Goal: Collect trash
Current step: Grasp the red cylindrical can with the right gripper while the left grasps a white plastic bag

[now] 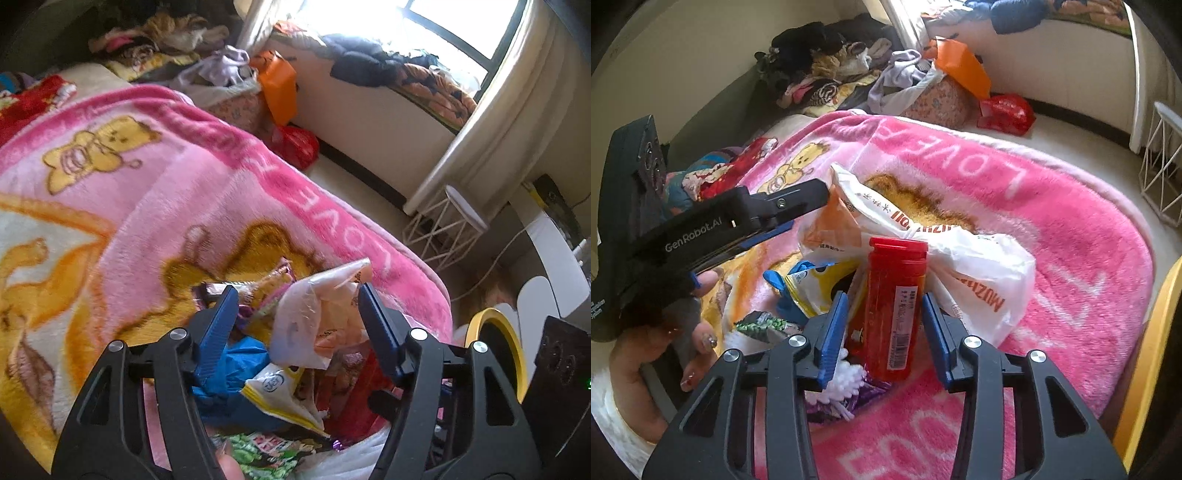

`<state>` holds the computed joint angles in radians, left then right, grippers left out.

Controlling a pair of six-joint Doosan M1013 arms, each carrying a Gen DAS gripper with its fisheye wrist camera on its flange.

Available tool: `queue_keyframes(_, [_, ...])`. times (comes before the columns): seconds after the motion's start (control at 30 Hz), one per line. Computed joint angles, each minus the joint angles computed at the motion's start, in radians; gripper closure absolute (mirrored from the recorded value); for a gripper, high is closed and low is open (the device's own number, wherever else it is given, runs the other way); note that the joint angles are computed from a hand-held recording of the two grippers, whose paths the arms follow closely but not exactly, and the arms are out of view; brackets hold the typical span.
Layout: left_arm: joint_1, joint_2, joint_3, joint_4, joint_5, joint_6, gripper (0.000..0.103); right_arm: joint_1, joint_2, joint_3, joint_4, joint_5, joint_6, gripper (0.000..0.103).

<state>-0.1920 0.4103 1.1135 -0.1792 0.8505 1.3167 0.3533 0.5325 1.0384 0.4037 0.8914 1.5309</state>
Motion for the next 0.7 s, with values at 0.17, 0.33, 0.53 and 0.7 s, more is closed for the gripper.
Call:
queue_keyframes(0.17, [0.012,0.023,-0.022,-0.068,0.028,0.041,0.046,-0.003,0.014,-0.008,0.019,0.021,0.009,0.063])
queue_keyframes(0.33, [0.014,0.030,-0.025,-0.113,0.036,0.074,0.065,-0.011,0.015,-0.003,0.039,0.031,0.009,0.070])
queue_keyframes(0.53, [0.001,0.025,-0.022,-0.099,0.033,0.081,0.086,-0.009,-0.009,0.029,0.038,-0.012,-0.016,0.070])
queue_keyframes(0.7, [-0.019,0.001,-0.004,-0.036,-0.014,0.072,0.090,-0.008,-0.036,0.060,0.030,-0.056,-0.018,0.070])
